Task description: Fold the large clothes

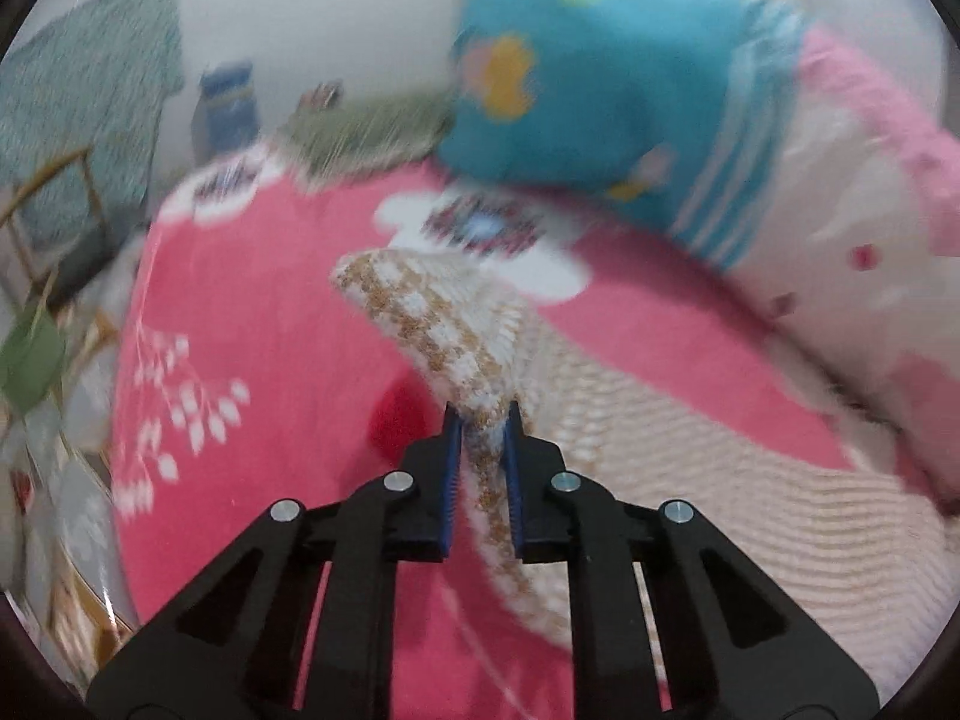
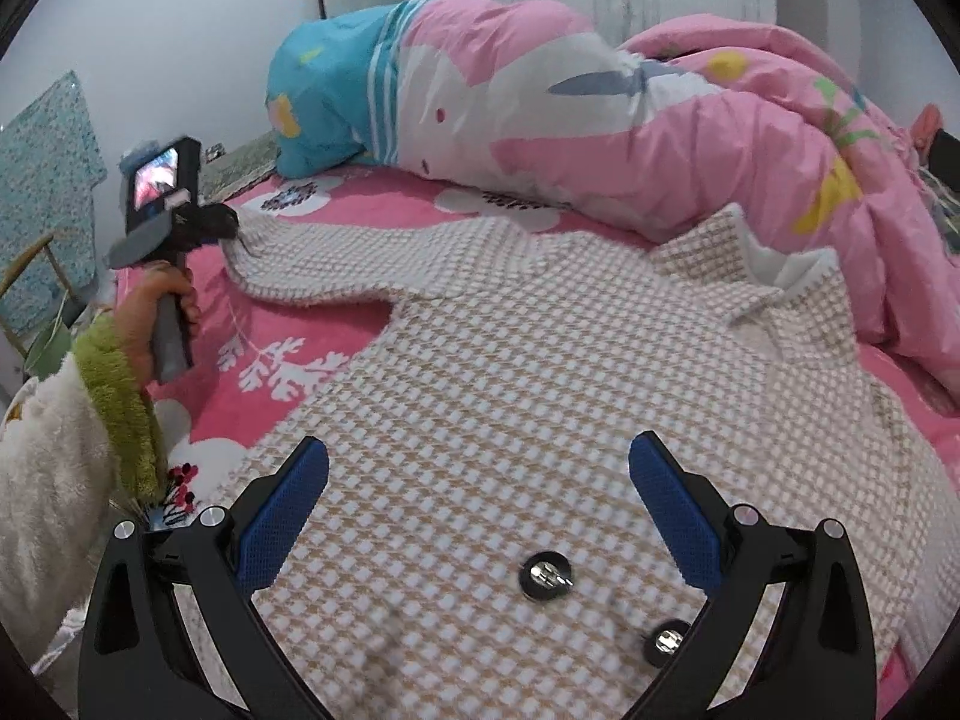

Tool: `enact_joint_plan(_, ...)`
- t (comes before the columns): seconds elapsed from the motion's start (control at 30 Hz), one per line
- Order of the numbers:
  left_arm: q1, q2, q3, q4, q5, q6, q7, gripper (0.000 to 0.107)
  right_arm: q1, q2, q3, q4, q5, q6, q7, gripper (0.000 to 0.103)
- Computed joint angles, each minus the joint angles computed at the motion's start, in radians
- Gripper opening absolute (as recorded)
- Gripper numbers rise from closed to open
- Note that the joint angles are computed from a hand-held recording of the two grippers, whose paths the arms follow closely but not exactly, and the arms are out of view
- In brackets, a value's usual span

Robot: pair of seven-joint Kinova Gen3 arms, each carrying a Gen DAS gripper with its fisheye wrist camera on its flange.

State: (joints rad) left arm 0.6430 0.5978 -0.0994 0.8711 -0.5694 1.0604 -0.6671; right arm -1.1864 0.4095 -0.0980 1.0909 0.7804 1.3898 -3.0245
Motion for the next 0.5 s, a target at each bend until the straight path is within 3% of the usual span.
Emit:
enact_joint_plan(0.13,0.181,-0.064,-0.045,0.035,-0.163,-0.085,-0.023,0.011,-0.037,-0.054,-0.008,0.072,0.028,0.04,-0.11,0.098)
enact_joint_plan(0.2,0.259,-0.087,-0.019,0.033,-0.243,-0.11,-0.056,0.01,-0.051,-0.079,-0.025,0.11,0.043,0.073,-0.175,0.098)
enact_joint_plan(0.37,0.323,-0.081,0.2,-0.017,-0.311,-0.137,-0.245,0.01,-0.094,-0.144,-0.073,0.211,0.053,0.163,-0.36,0.098)
enact_joint_plan(0.5,0.3,-0.01,0.385,-0.066,-0.195,-0.075,-0.408,0.013,-0.086,-0.174,-0.152,0.264,0.028,0.241,-0.477,0.098)
